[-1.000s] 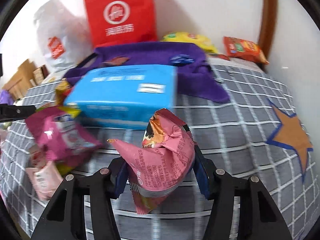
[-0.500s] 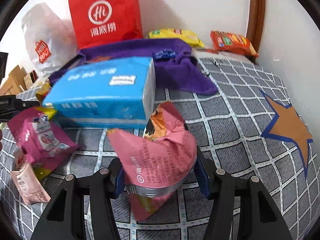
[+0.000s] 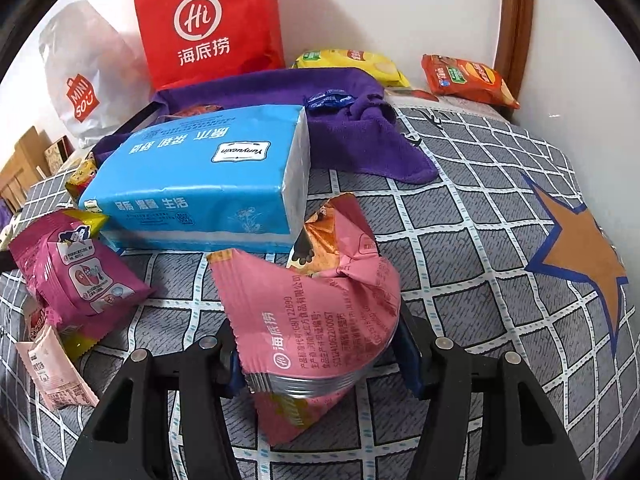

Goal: Organize snacks
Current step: 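Grasp the pink wrapped bag with the right tool while the left tool grasps the pink candy packet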

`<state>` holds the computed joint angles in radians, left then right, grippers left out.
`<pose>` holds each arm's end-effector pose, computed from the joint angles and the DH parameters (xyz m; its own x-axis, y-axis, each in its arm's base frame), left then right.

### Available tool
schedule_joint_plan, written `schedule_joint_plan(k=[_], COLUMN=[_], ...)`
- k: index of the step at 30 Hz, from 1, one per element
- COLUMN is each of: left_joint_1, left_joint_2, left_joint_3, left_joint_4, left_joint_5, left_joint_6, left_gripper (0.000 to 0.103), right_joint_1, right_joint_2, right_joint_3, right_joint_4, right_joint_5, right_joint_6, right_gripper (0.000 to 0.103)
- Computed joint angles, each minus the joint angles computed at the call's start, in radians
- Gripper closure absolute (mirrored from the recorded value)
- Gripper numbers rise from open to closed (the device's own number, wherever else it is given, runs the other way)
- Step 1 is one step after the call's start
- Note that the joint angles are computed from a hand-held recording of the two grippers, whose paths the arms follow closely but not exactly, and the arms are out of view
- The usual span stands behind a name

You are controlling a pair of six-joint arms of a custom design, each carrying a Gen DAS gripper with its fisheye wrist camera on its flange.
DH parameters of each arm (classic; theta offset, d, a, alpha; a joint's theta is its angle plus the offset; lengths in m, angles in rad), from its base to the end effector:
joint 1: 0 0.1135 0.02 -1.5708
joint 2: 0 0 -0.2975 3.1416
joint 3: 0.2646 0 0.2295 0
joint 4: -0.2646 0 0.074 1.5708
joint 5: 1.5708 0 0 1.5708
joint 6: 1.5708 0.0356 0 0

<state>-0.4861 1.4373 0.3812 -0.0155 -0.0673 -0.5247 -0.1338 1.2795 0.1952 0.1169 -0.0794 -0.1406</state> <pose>0.1728 -0.0886 0.1489 -0.8911 -0.0945 -0.4439 -0.0101 0.9820 -0.1887 0.1523 -0.0177 0.1406 -0.8204 -0.0305 -0.5710 -0.0268 0.9995 -0.0149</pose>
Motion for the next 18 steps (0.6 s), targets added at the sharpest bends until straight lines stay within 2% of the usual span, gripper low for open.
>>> schedule_joint_plan(k=[4, 7, 11, 14, 15, 17, 18], left_joint_1=[0.051, 0.096, 0.111, 0.064, 0.019, -0.051, -0.076], left_joint_2=[-0.047, -0.100, -0.055, 0.014, 0.035, 0.073, 0.085], left_joint_3=[-0.044, -0.077, -0.052, -0.018, 0.000, 0.033, 0.040], left_joint_4=[0.008, 0.019, 0.024, 0.037, 0.028, 0.003, 0.003], left_joint_5=[0.078, 0.090, 0.070, 0.023, -0.032, -0.128, -0.161], left_joint_6=[-0.031, -0.036, -0.023, -0.027, -0.038, -0.042, -0.043], left_gripper=[0.030, 0.030, 0.032, 0.033, 0.035, 0.043, 0.052], right_joint_1=[0.001, 0.006, 0.006, 0.006, 0.007, 0.010, 0.010], right_joint_2=[0.000, 0.000, 0.004, 0.005, 0.006, 0.007, 0.007], right_joint_3=[0.000, -0.001, -0.001, -0.001, -0.001, 0.000, 0.000], right_joint_4=[0.000, 0.001, 0.004, 0.005, 0.006, 0.006, 0.006], right_joint_5=[0.001, 0.005, 0.000, 0.003, 0.005, 0.006, 0.007], right_joint_6=[0.001, 0.003, 0.003, 0.001, 0.001, 0.003, 0.003], right_gripper=[0.043, 0.043, 0.042, 0.042, 0.042, 0.041, 0.041])
